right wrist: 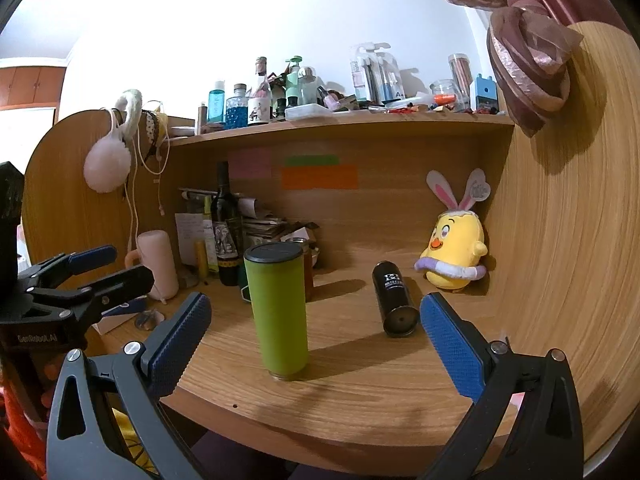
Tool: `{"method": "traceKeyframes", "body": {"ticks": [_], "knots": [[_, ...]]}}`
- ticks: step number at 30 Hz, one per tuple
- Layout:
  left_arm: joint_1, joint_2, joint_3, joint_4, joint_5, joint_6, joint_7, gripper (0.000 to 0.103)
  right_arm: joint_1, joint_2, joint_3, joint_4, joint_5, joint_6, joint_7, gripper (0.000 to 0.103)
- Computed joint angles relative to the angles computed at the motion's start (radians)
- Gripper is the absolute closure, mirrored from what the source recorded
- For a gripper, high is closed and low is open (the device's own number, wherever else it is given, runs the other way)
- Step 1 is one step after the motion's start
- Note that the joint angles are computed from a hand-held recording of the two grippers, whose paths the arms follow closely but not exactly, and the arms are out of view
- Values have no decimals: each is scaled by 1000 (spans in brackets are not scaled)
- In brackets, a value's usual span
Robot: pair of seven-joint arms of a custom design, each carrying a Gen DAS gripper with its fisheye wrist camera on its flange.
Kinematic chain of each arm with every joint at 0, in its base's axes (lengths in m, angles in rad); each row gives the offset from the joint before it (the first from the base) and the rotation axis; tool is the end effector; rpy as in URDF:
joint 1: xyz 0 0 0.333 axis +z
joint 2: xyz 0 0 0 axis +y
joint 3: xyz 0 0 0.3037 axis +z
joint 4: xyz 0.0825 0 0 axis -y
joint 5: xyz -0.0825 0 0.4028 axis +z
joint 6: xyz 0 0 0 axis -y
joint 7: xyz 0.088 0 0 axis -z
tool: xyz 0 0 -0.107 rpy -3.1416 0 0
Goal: Flip cup upside down
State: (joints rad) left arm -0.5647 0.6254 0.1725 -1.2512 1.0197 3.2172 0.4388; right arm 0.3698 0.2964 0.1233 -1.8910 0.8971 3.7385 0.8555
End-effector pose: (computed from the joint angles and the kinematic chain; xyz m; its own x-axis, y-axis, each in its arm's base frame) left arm 0.6544 -0.4045 0.5024 -0.4413 -0.8970 0.0257 -0.2451 0.0929 -0.9650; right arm 0.6019 0.1958 0.4763 0.0250 -0.9994 -0.0252 -0.2066 0.0194 -0.9782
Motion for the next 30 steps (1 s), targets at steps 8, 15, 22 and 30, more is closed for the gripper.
{"method": "traceKeyframes", "body": {"ticks": [8,15,22,30], "knots": [[21,-2,-34,-7,-31,6,48,0,-5,-5,-1,-9,-9,-3,16,0],[11,-5,-21,-13,-49,10,60,0,-4,-6,-2,-8,-7,-9,17,0],[18,-4,-34,-14,-72,8,86,0,0,-6,-2,-6,0,-7,11,0],[9,-4,-23,-16,-83,10,93,0,1,-5,-2,-4,5,-7,7,0]]}}
